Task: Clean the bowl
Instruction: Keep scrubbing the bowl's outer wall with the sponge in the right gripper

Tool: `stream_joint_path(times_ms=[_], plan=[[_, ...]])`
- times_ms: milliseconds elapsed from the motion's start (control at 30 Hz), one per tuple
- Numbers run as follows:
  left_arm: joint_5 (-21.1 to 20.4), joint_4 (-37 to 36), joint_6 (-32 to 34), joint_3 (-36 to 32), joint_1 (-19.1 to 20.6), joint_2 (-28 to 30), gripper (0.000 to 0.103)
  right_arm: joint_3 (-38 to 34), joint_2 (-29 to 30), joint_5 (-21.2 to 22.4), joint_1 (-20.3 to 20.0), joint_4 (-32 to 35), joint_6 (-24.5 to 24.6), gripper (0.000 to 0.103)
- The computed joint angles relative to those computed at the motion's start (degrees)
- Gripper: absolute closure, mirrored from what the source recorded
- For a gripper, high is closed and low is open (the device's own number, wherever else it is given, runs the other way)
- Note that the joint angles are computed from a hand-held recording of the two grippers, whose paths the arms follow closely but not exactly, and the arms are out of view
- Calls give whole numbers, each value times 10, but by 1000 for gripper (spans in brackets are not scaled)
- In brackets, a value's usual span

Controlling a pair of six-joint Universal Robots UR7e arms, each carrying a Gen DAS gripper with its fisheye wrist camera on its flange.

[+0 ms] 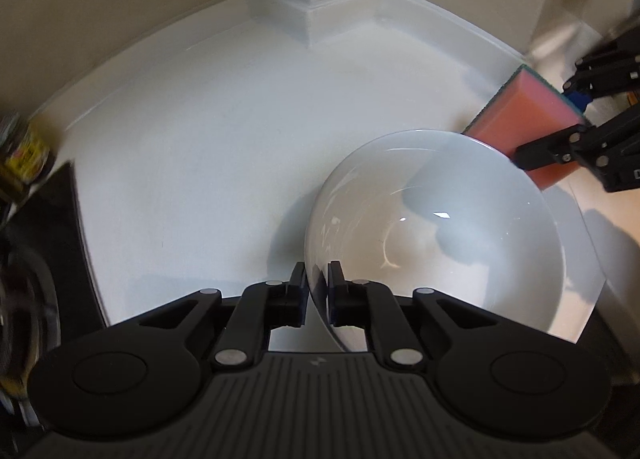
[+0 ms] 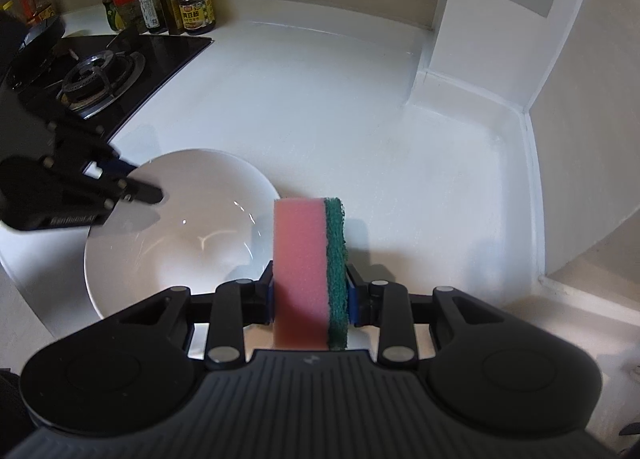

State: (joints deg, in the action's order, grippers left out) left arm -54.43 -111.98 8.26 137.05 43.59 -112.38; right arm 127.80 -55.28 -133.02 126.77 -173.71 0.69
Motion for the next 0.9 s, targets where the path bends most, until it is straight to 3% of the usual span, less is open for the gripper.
stream_joint_path(times_ms=[133,233,333,533,633,733,900], plan=[[-21,-28,81,-9,16,29,93,-12,6,-11,-7,0,-19,75],[-25,-33,86,-18,20,49,93,-25,11,2,-17,-4,-33,75],[-15,-20,25,-11,8,37,93,-33,19,-4,-17,-1,-38,75],[-5,63,-173,-6,-27,-34,91,-22,20,4,-18,-25,-34,75],[-9,79,-203,5,-35,-62,91,-17,20,1,-16,-36,-28,75],[-22,72,-179,3,-27,-62,95,-9,16,1,-12,-34,-20,75],[-23,37,-58,-21,-2,0,97,-1,0,0,2,9,-4,75]])
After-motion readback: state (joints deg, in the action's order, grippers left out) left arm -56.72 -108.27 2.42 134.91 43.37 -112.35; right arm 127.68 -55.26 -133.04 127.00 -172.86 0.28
